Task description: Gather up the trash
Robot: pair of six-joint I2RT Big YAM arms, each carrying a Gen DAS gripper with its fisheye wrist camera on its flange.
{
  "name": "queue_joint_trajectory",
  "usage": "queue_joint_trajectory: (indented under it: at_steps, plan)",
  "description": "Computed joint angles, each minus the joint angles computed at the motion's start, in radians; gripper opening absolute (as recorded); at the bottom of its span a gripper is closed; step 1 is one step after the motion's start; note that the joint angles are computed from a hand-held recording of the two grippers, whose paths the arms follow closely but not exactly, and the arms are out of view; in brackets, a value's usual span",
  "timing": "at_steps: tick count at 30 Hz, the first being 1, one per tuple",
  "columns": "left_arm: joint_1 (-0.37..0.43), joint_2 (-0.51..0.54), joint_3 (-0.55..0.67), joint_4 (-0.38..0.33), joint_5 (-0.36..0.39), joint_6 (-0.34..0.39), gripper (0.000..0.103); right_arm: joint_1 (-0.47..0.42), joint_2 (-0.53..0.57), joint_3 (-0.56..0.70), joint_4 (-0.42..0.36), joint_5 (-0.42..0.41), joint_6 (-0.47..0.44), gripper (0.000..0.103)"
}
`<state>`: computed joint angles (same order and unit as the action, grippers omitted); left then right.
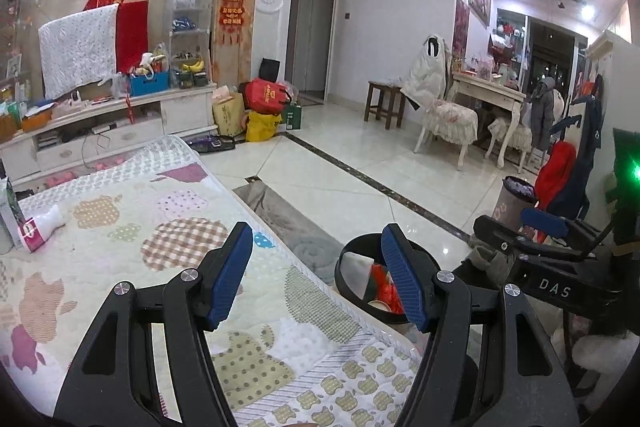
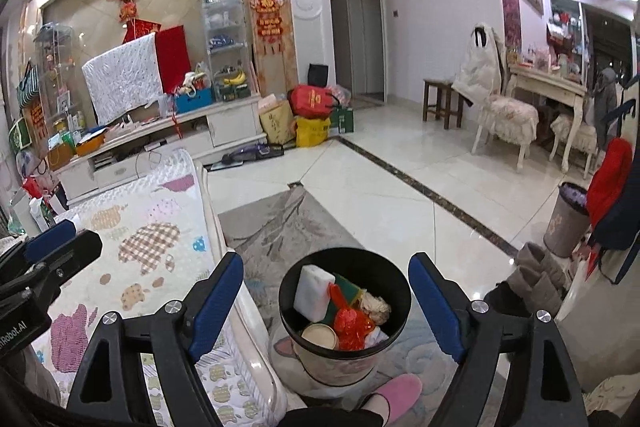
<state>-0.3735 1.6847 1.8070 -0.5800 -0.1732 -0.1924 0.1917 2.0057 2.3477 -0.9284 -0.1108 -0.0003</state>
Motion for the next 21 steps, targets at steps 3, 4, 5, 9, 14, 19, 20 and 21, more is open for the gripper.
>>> queue_joint_trajectory:
  at_steps: [3,4,5,9,14,19,20,21]
  plan:
    - [0.004,-0.014,-0.016,0.011,-0.004,-0.007,0.066,0.005,-0.020,-0.026,0.031,0.001,0.000,0.083]
    - [0.005,-0.021,-0.026,0.017,-0.007,-0.011,0.066,0.007,-0.022,-0.027,0.035,0.005,-0.007,0.083]
    - [0.005,-0.023,-0.029,0.019,-0.009,-0.013,0.066,0.010,-0.024,-0.028,0.037,0.008,-0.012,0.083]
    - [0.007,-0.030,-0.039,0.026,-0.017,-0.016,0.066,0.014,-0.033,-0.040,0.054,0.003,-0.008,0.083]
    - [0.004,-0.032,-0.046,0.032,-0.024,-0.012,0.066,0.012,-0.047,-0.060,0.076,0.002,0.001,0.083]
    - [0.000,-0.033,-0.048,0.032,-0.030,-0.014,0.066,0.013,-0.047,-0.059,0.081,0.013,0.007,0.084]
    - [-0.002,-0.034,-0.049,0.032,-0.032,-0.015,0.066,0.013,-0.048,-0.061,0.083,0.015,0.008,0.084]
    - [-0.004,-0.035,-0.049,0.032,-0.036,-0.016,0.066,0.013,-0.048,-0.062,0.085,0.015,0.009,0.085]
